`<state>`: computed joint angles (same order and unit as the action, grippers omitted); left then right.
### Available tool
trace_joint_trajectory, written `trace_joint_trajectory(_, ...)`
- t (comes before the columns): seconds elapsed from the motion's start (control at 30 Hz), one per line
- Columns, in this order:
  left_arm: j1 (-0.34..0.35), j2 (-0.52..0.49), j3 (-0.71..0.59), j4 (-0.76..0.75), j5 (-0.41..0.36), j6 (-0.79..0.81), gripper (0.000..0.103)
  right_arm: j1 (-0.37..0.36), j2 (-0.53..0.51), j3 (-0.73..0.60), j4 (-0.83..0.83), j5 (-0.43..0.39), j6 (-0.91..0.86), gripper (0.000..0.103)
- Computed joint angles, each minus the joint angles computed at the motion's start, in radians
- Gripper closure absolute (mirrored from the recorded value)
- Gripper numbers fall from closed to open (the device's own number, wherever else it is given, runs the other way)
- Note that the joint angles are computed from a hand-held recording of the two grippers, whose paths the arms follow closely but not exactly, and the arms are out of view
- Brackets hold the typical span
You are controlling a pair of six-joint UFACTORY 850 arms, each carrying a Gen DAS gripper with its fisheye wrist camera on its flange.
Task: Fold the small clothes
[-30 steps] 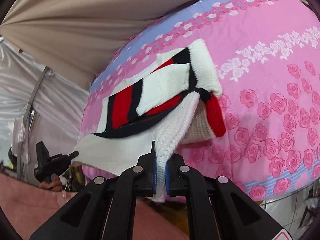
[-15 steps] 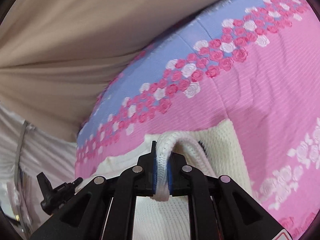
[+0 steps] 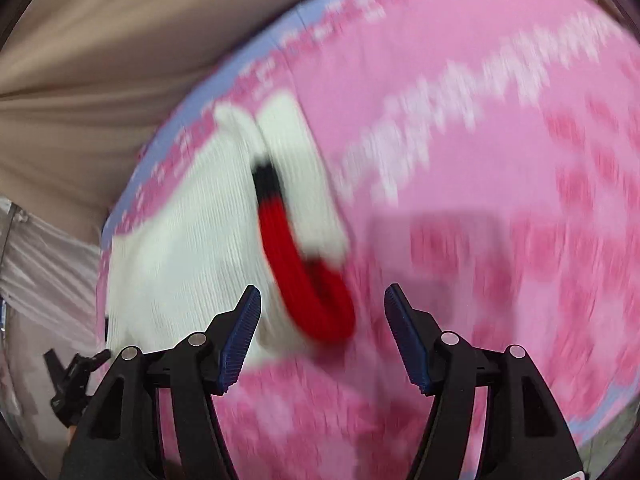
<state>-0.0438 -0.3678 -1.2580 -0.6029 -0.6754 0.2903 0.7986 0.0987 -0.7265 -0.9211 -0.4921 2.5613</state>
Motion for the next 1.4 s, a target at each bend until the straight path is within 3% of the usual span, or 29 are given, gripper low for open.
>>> trace_joint_trajectory(0.03,-0.004,0.011,0.012,-0.013,0.020,0.011,0.012,0.006,-0.016,-0.002,-0.021,0.020,0.032,0.039)
trace_joint_trajectory(0.07,-0.005,0.001,0.000,-0.047,0.004,0.039,0.022,0.015,-0.031,-0.013,-0.033,0.005,0.046,0.039)
trace_joint_trajectory(0.1,-0.003,-0.014,-0.020,-0.076,-0.029,0.058,0.042,0.015,-0.045,-0.030,-0.050,-0.012,0.040,0.039)
trace_joint_trajectory(0.13,-0.001,-0.042,-0.058,-0.088,-0.085,0.048,0.049,0.001,-0.050,-0.034,-0.072,0.012,0.041,0.041)
trace_joint_trajectory(0.2,-0.002,-0.066,-0.099,-0.079,-0.125,0.016,0.082,-0.030,-0.055,-0.036,-0.126,0.046,0.088,0.056)
trace_joint_trajectory(0.27,0.000,-0.067,-0.122,-0.063,-0.150,0.005,0.085,-0.062,-0.052,-0.031,-0.173,0.084,0.133,0.091)
trace_joint_trajectory(0.4,0.033,-0.012,-0.107,-0.033,-0.178,0.040,0.088,-0.021,0.032,-0.003,-0.206,-0.023,0.220,0.095)
trace_joint_trajectory(0.6,0.080,0.048,-0.010,0.128,-0.292,0.021,0.088,0.150,0.148,0.046,0.103,-0.169,0.015,0.096)
trace_joint_trajectory(0.7,0.075,0.081,0.079,0.182,-0.263,0.015,0.086,0.241,0.123,0.098,0.219,-0.126,0.051,0.096)
trace_joint_trajectory(0.77,0.063,0.113,0.091,0.180,-0.225,0.037,0.078,0.271,0.123,0.126,0.187,-0.096,0.116,0.095)
trace_joint_trajectory(0.83,0.043,0.135,0.062,0.194,-0.208,0.037,0.070,0.262,0.140,0.113,0.219,-0.111,0.065,0.089)
trace_joint_trajectory(0.87,0.038,0.147,0.037,0.156,-0.182,0.079,0.063,0.246,0.146,0.084,0.269,-0.155,-0.023,0.079)
trace_joint_trajectory(0.97,0.007,0.147,-0.044,0.047,-0.087,0.174,0.030,0.219,0.117,-0.027,0.305,-0.381,-0.217,0.065)
trace_joint_trajectory(1.0,-0.008,0.126,-0.079,-0.001,-0.072,0.220,0.027,0.205,0.107,-0.053,0.260,-0.423,-0.241,0.059)
trace_joint_trajectory(1.03,-0.030,0.091,-0.122,-0.026,-0.064,0.252,0.025,0.175,0.105,-0.062,0.217,-0.423,-0.263,0.050)
trace_joint_trajectory(1.07,-0.052,0.063,-0.148,-0.019,-0.053,0.252,0.019,0.135,0.086,-0.079,0.174,-0.404,-0.292,0.050)
trace_joint_trajectory(1.17,-0.114,-0.061,-0.247,0.056,-0.049,0.172,0.020,0.000,-0.007,-0.119,0.131,-0.262,-0.406,0.049)
trace_joint_trajectory(1.23,-0.139,-0.132,-0.285,0.123,-0.065,0.107,0.046,-0.072,-0.076,-0.134,0.144,-0.144,-0.444,0.049)
trace_joint_trajectory(1.27,-0.146,-0.163,-0.308,0.149,-0.091,0.084,0.080,-0.106,-0.103,-0.137,0.165,-0.094,-0.467,0.050)
trace_joint_trajectory(1.3,-0.147,-0.175,-0.315,0.172,-0.109,0.062,0.097,-0.140,-0.136,-0.141,0.192,-0.031,-0.493,0.056)
trace_joint_trajectory(1.33,-0.145,-0.178,-0.312,0.181,-0.111,0.036,0.097,-0.143,-0.145,-0.139,0.185,-0.004,-0.487,0.092)
trace_joint_trajectory(1.4,-0.129,-0.151,-0.287,0.156,-0.069,0.042,0.098,-0.124,-0.127,-0.138,0.072,-0.053,-0.368,0.096)
